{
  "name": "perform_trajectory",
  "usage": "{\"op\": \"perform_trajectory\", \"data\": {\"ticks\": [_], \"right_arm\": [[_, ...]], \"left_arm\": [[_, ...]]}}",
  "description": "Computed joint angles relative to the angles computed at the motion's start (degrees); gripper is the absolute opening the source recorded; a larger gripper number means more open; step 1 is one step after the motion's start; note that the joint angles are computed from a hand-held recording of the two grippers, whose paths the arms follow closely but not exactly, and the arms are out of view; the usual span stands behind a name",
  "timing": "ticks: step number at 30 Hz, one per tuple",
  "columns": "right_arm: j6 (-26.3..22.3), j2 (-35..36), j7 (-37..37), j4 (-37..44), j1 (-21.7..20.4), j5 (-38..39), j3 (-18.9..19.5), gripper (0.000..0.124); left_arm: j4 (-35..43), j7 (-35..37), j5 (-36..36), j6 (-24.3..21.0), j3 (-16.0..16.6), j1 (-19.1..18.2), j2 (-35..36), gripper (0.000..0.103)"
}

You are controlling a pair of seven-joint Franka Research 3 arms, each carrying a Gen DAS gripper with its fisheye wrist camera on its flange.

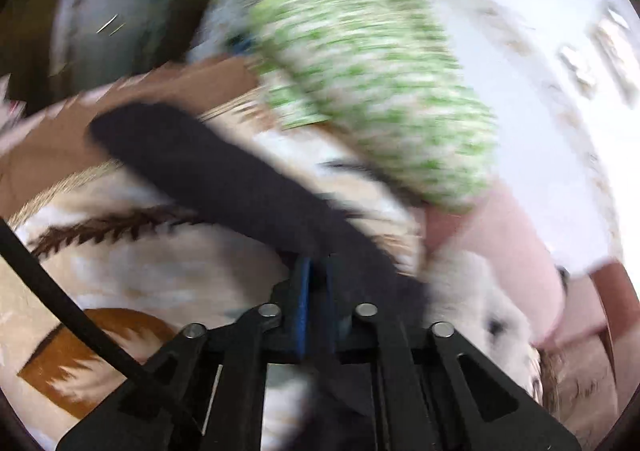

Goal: Fold large clothes

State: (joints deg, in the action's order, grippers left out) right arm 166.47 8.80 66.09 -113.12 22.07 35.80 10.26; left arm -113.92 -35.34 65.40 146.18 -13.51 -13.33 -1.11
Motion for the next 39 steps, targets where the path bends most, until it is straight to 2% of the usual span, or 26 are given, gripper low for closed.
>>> {"op": "perform_trajectory", "data": {"ticks": [2, 4, 8, 9, 10, 11, 12, 13, 14, 16, 18, 20, 23, 25, 29, 30, 31, 33, 35, 36, 37, 39], "right_arm": [[1.31, -0.42, 0.25, -0.34, -0.11, 0.83, 0.0, 0.07], [2.66, -0.96, 0.49, -0.62, -0.42, 2.08, -0.02, 0.07], [3.15, -1.67, -1.17, -0.32, -1.87, 7.29, 0.16, 0.07], [2.71, -1.63, -0.93, -0.16, -1.95, 7.55, -0.06, 0.07], [2.42, -1.65, -0.9, -0.15, -2.05, 7.94, -0.19, 0.07], [2.22, -1.65, -0.64, -0.12, -2.03, 7.96, -0.36, 0.07], [1.99, -1.7, -0.75, 0.0, -2.04, 8.1, -0.39, 0.07], [1.85, -1.94, -1.83, -0.02, -2.18, 9.08, -0.15, 0.07], [1.87, -2.33, -3.21, -0.2, -2.23, 10.23, 0.13, 0.07], [2.24, -3.08, -5.28, -0.68, -1.91, 11.44, 0.31, 0.07], [2.98, -3.59, -5.9, -1.37, -1.24, 10.78, 0.05, 0.07], [4.14, -3.66, -4.21, -2.14, -0.39, 7.79, -0.55, 0.072], [3.81, -2.8, -1.27, -1.84, 0.0, 4.41, -1.21, 0.073], [3.06, -2.02, 1.01, -1.36, 0.06, 2.16, -1.58, 0.073], [1.66, -0.73, 4.73, -0.68, 0.1, -2.64, -2.12, 0.073], [1.38, -0.56, 5.1, -0.59, 0.01, -3.42, -2.09, 0.073], [1.03, -0.32, 5.76, -0.45, 0.08, -4.69, -2.21, 0.073], [0.59, 0.02, 6.54, -0.31, 0.08, -6.41, -2.22, 0.073], [0.48, 0.18, 8.05, -0.32, 0.29, -8.61, -2.55, 0.073], [0.45, 0.22, 8.56, -0.27, 0.26, -9.17, -2.56, 0.073], [0.49, 0.15, 8.55, -0.3, 0.04, -9.11, -2.4, 0.073], [1.52, -0.27, 9.54, -0.83, 0.01, -9.94, -2.62, 0.073]], "left_arm": [[4.51, 1.8, 5.63, 3.35, -1.11, -1.31, 2.07, 0.001], [10.52, 7.67, 7.62, 3.62, -2.12, -3.89, 5.88, 0.001], [21.58, 23.73, 1.62, 1.09, -3.05, -9.26, 14.82, 0.004], [22.89, 26.5, -0.35, 0.1, -3.03, -10.1, 16.0, 0.014], [23.29, 28.19, -2.41, -0.72, -2.9, -10.71, 16.55, 0.033], [22.71, 27.73, -3.42, -1.33, -2.34, -11.33, 16.21, 0.045], [21.32, 25.67, -3.7, -1.91, -1.48, -12.0, 15.26, 0.069], [19.01, 22.31, -3.41, -2.17, -0.24, -12.45, 13.73, 0.082], [15.96, 17.59, -2.89, -2.64, 1.07, -12.7, 11.7, 0.084], [9.93, 10.24, -3.78, -1.05, 2.37, -11.05, 8.18, 0.084], [2.04, 0.71, -3.9, 5.89, 3.72, -7.47, 4.28, 0.084], [-4.47, -10.66, -0.29, 13.18, 4.85, -3.69, 1.36, 0.084], [-8.1, -21.92, 5.69, 20.48, 5.83, 1.44, 1.16, 0.084], [-8.09, -24.19, 7.74, 22.56, 5.72, 3.69, 1.85, 0.084], [-5.76, -9.83, -2.54, 24.89, 5.94, 6.3, 5.19, 0.084], [-5.3, -3.52, -9.89, 25.36, 5.39, 6.93, 6.07, 0.084], [-4.63, 0.19, -13.53, 25.98, 5.59, 7.29, 7.04, 0.084], [-2.96, 7.68, -22.14, 22.63, 5.25, 7.45, 8.35, 0.083], [0.39, 20.02, -32.33, 16.51, 3.41, 7.88, 9.95, 0.049], [2.9, 27.18, -36.86, 13.09, 1.94, 8.37, 11.05, 0.017], [6.88, 31.31, -37.68, 6.48, 1.89, 6.85, 11.98, 0.014], [12.39, 31.9, -32.55, -2.43, 3.72, 2.45, 12.83, 0.011]]}}
